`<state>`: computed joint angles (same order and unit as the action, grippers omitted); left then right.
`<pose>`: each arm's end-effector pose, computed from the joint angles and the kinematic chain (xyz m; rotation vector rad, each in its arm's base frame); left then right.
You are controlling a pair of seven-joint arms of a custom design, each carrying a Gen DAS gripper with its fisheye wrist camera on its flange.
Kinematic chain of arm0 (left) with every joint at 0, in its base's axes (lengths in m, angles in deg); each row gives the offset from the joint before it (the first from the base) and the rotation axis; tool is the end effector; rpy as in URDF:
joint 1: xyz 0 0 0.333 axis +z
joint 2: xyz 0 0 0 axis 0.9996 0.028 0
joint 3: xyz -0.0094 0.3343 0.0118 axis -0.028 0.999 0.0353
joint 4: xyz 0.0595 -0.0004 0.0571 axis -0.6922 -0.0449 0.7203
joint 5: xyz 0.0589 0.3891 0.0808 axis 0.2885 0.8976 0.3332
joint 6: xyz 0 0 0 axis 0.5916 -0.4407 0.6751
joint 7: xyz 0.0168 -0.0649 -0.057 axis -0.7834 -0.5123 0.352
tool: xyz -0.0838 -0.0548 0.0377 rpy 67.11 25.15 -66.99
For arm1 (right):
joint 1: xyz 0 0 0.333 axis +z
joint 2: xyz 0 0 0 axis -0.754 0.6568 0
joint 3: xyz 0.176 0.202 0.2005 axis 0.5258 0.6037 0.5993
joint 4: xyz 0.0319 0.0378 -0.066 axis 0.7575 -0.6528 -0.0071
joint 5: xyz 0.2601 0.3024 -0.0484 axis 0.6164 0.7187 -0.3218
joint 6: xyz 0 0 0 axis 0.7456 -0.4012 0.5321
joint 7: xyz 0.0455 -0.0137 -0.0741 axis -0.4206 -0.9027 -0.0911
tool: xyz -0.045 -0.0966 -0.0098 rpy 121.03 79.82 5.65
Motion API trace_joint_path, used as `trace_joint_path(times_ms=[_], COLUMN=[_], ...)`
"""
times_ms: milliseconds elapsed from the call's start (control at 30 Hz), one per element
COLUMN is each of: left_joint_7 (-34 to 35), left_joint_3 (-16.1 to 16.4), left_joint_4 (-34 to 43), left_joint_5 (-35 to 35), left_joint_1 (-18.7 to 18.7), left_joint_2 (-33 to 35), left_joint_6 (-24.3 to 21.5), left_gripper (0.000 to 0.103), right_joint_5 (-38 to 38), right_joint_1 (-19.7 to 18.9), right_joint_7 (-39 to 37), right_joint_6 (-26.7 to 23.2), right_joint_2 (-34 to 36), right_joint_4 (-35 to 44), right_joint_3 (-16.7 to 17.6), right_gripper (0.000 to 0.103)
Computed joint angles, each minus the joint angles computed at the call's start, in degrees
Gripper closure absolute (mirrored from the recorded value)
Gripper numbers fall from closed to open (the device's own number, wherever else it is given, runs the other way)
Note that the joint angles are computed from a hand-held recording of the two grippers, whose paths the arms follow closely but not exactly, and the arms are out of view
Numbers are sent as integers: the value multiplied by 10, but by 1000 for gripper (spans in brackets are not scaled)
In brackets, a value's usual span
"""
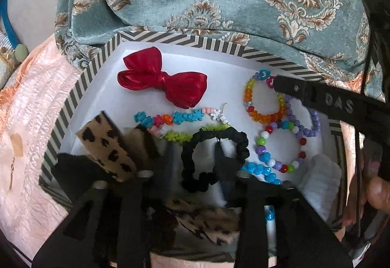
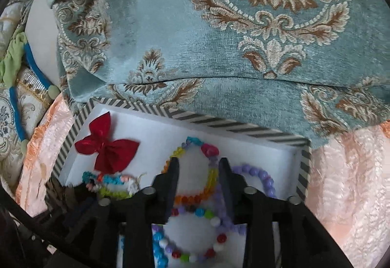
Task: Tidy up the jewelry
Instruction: 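Release both items into the tray and open both tools, then pull both open tools back from the tray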
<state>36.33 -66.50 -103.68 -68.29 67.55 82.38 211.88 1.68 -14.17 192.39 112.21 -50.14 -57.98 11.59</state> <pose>0.4068 -0.3759 0.4757 -1.6315 2.2404 -0.7565 0.4200 0.4458 0.4994 -1.6513 1.9948 -0.3905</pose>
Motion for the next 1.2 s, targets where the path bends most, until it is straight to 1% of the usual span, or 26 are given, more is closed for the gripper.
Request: trace_joint_path(times_ms=[67,133,167,200,300,400,567,667,833,900,933,1000,1033,1067,1133,1200], left_joint_7=[-10,-9,-11,-13,-10,-17,-26,-25,-16,-20,-21,-20,-21,-19,-16,-15], left_joint_3=[-2,-4,-6,-8,-12,-22,-41,-43,-47,-55,-59,-64,-66,-66,-66,-66], left_joint_4=[-8,-14,-17,-20,-35,-54,-88,-112,-152,-164,-171,-182,-186,-190,-199,-205], left_joint_5=[6,2,1,1,-11,-20,-28,-49,-86,-91,-94,-100,-103,-107,-117,-125], left_joint_1=[1,1,2,4,6,13,23,23,20,24,24,23,23,21,14,11], left_joint_2=[-10,-22,-30,-35,-59,-91,-150,-186,-246,-270,-282,-302,-312,-319,-337,-350], left_joint_6=[8,2,-1,-4,-12,-17,-32,-40,-51,-60,-63,-69,-75,-77,-86,-91], left_gripper=[47,47,46,46,46,46,47,46,47,47,47,46,47,47,46,47], right_joint_5=[16,28,32,32,40,41,30,11,-3,-10,-12,-14,-18,-26,-35,-36], right_joint_1=[3,7,12,14,23,33,50,61,81,90,95,103,107,111,119,125], right_joint_7=[-9,-24,-32,-34,-33,-14,32,69,108,121,126,135,144,155,162,165], right_joint_6=[-5,-30,-50,-60,-87,-110,-119,-126,-137,-155,-163,-170,-177,-187,-202,-204], right_joint_2=[-15,-21,-28,-33,-52,-66,-75,-74,-71,-66,-64,-63,-62,-62,-57,-56], right_joint_4=[-10,-6,-5,-6,-14,-22,-31,-27,-16,-5,0,4,7,10,18,21], right_joint_3=[5,12,16,20,30,44,61,72,83,88,90,92,94,97,99,99], right_gripper=[69,67,62,61,61,60,60,60,60,59,58,53,45,40,39,39])
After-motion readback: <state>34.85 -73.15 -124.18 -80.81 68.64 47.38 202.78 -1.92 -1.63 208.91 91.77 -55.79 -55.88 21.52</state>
